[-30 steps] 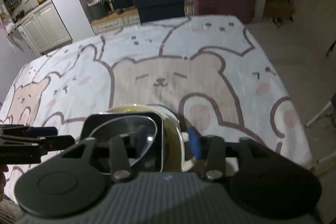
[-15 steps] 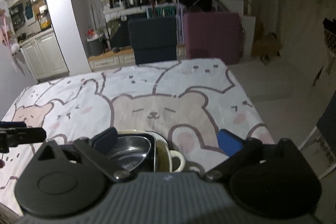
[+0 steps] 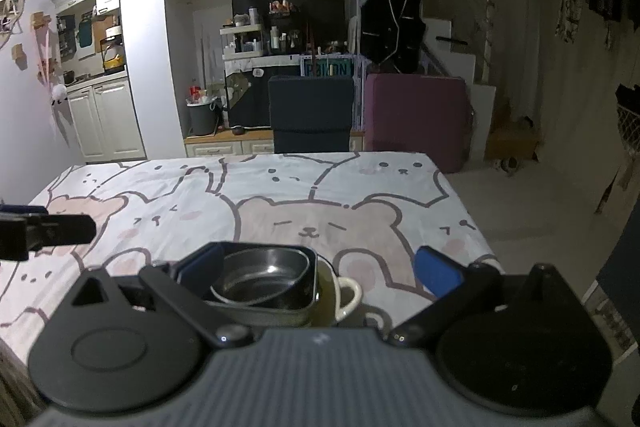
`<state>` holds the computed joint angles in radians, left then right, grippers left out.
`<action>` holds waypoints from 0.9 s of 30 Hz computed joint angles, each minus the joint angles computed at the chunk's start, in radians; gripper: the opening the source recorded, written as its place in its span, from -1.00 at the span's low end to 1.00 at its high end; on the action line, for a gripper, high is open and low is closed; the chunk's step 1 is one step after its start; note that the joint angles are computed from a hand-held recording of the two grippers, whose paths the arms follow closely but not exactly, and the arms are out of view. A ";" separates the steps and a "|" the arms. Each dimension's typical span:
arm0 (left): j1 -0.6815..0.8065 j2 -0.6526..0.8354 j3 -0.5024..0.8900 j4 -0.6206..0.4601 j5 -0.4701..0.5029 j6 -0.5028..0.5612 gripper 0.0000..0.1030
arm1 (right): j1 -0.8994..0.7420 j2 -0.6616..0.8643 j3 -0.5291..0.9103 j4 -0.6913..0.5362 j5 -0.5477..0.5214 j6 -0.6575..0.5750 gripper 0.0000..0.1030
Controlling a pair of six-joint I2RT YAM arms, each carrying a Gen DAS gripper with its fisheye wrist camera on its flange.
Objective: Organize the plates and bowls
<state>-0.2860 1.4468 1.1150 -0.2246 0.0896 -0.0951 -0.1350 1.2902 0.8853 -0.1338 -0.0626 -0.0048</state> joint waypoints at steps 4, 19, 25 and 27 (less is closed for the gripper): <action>-0.016 -0.062 -0.101 0.049 -0.022 0.009 1.00 | -0.005 -0.055 -0.063 0.010 -0.004 -0.008 0.99; -0.060 -0.194 -0.289 0.123 -0.074 0.046 1.00 | -0.029 -0.203 -0.196 -0.025 -0.031 -0.045 0.99; -0.080 -0.220 -0.339 0.130 -0.096 0.066 1.00 | -0.047 -0.230 -0.216 -0.039 -0.044 -0.042 0.99; -0.079 -0.224 -0.350 0.131 -0.096 0.061 1.00 | -0.051 -0.234 -0.214 -0.038 -0.051 -0.037 0.99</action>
